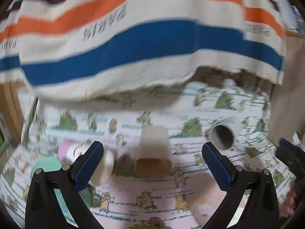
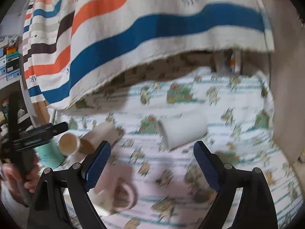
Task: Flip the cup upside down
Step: 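Pass the pink mug from the right tool while the left tool grasps it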
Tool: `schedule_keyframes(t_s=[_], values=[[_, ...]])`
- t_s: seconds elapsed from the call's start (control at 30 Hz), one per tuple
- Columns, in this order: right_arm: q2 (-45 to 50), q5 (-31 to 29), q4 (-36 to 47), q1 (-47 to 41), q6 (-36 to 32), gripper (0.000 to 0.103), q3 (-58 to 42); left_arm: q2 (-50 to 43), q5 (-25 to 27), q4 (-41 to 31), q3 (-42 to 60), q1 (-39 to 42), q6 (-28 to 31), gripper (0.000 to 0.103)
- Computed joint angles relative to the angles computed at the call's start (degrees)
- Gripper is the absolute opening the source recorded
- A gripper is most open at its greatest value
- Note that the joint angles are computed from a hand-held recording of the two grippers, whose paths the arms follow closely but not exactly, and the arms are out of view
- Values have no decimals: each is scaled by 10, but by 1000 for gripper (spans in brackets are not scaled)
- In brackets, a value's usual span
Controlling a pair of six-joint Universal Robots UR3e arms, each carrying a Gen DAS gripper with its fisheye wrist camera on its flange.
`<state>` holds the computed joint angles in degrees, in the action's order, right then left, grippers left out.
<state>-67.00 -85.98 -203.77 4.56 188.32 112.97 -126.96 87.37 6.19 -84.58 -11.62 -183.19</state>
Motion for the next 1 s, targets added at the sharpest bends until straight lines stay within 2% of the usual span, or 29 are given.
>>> schedule_keyframes(t_s=[0.07,0.13,0.2,0.3,0.37,0.43,0.47,0.53,0.57,0.6,0.67,0.73,0.87,1.0], values=[[-4,-9,19,3,10,90,-10,14,9,44,-28,-9,3,103],[-2,17,-24,-8,11,91,11,35,14,37,-43,-17,-5,103],[-1,-7,-23,4,6,93,12,56,16,-15,-38,-24,-16,103],[-11,19,-31,-6,15,93,27,78,-5,-93,-25,-31,-29,103],[-17,39,-55,-15,26,95,43,83,-3,-153,-4,-44,-39,103],[-17,36,-71,-15,31,101,51,81,6,-192,13,-58,-56,103],[-18,35,-79,-15,35,101,55,78,7,-215,25,-62,-68,103],[-21,39,-85,-18,37,101,61,73,-14,-266,46,-61,-99,103],[-21,36,-88,-18,38,101,62,69,-40,-291,54,-54,-118,99],[-21,30,-95,-17,40,101,65,67,-65,-305,56,-47,-139,95],[-19,8,-115,-11,40,101,71,54,-81,-341,73,-43,-175,85],[-19,0,-123,-11,45,101,75,34,-85,-368,99,-47,-196,85],[-21,29,-97,-30,65,101,74,-4,-66,-408,153,-62,-231,85],[-14,15,-91,-23,63,101,68,-43,-81,-451,214,-66,-248,86]])
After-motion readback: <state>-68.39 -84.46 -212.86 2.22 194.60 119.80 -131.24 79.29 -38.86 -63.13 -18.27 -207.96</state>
